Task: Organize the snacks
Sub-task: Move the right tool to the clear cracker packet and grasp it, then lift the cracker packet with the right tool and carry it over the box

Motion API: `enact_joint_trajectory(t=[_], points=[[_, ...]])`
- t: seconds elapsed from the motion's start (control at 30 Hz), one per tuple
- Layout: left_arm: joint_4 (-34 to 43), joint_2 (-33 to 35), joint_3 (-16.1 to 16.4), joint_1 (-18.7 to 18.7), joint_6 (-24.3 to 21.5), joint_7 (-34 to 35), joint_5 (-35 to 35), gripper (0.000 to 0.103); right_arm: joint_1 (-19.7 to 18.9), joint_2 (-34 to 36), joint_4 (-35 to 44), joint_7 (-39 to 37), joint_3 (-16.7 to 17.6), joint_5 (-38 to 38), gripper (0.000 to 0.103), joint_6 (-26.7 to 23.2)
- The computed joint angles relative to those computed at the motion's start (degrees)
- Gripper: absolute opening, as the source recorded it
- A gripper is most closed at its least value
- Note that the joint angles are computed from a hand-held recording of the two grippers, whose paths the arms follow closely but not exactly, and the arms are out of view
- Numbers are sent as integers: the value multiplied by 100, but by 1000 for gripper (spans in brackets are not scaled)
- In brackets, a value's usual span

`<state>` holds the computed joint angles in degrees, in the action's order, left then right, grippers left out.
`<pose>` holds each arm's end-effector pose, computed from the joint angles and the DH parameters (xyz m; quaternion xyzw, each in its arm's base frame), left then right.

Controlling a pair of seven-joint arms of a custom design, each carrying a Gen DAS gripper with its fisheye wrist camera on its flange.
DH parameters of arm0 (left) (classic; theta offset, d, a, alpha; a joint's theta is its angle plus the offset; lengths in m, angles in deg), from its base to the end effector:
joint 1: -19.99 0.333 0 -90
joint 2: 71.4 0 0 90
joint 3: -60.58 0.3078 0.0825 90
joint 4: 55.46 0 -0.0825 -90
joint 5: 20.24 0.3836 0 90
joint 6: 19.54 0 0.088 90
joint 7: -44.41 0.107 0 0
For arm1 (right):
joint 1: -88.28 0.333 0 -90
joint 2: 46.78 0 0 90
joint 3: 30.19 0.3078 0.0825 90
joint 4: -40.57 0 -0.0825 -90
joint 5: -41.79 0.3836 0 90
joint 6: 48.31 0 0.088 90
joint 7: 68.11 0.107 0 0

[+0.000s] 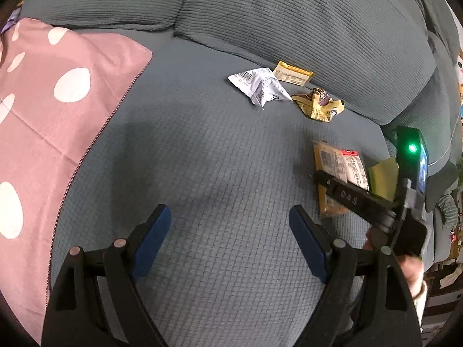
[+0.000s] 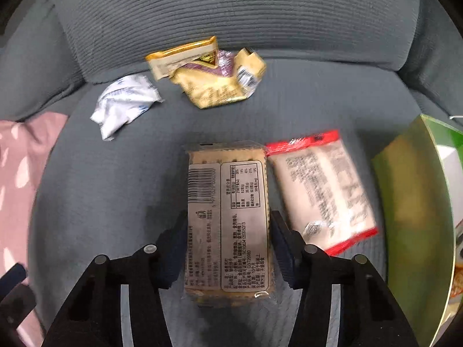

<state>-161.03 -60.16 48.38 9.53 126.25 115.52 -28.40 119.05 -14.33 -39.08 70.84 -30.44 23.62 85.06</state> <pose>0.6024 -0.2406 0.4710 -0.6981 0.6667 -0.2586 0.0364 0.6419 0.3729 0.4136 -0.6371 0.7369 -0.1500 0.1691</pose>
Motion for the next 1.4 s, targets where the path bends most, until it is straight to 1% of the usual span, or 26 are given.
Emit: enact_joint_trajectory(t=[0.1,0.17,0.27,0.33,0.43,0.5,0.67,0.73,0.83,0.87,0.9,0.93,1.0,1.03,1.13,1.2,1.27,1.33,1.37,1.4], points=[[1,5,22,-13,-18,-81,66,84,-158,-223,-340,-302,266,405,56,325],[-6,1,18,4,-31,-98,20,84,-195,-300,-428,-442,413,735,56,247],[-21,-11,42,-14,-45,-221,97,84,-33,-323,-368,-501,434,779,56,-66],[-9,0,43,-23,-75,-272,143,84,-17,-357,-381,-629,523,934,56,-181],[6,12,28,-20,-137,-276,133,84,-56,-490,-615,-775,638,1258,56,-100],[27,29,16,-20,-184,-269,114,84,-67,-613,-775,-755,636,1375,58,-39],[49,59,-14,-44,-214,-247,75,84,-226,-1161,-1521,-555,604,1639,60,524],[88,104,-39,-58,-264,-199,44,83,-307,-1412,-1883,-413,592,1735,60,866],[210,225,-130,-35,-449,37,-221,83,-440,-1677,-2350,-235,600,1919,60,1466],[257,274,-184,-10,-521,175,-403,82,-451,-1682,-2387,-179,603,1924,60,1569],[277,301,-217,-1,-554,276,-532,80,-492,-1725,-2478,-195,628,1994,60,1689],[306,337,-260,12,-588,398,-691,75,-534,-1668,-2426,-262,668,2083,60,1713],[398,422,-304,-7,-693,543,-864,70,-666,-1617,-2417,-538,811,2456,60,1780],[427,452,-318,-17,-712,606,-931,67,-685,-1438,-2222,-624,841,2557,60,1744],[566,593,-339,-66,-870,708,-1031,61,-710,-1341,-2102,-832,885,2754,60,1585],[657,688,-345,-90,-994,707,-1092,59,-650,-1243,-1987,-820,849,2723,60,1508],[608,669,-297,-164,-841,634,-965,57,-698,-1131,-1893,-986,911,2892,60,1480],[593,669,-307,-186,-756,693,-914,48,-725,-1072,-1868,-1090,938,3028,60,1515],[602,692,-353,-157,-742,790,-1021,46,-691,-1046,-1839,-1083,908,2995,60,1516],[575,686,-392,-123,-703,894,-1141,41,-657,-1039,-1827,-1081,881,2944,60,1525]])
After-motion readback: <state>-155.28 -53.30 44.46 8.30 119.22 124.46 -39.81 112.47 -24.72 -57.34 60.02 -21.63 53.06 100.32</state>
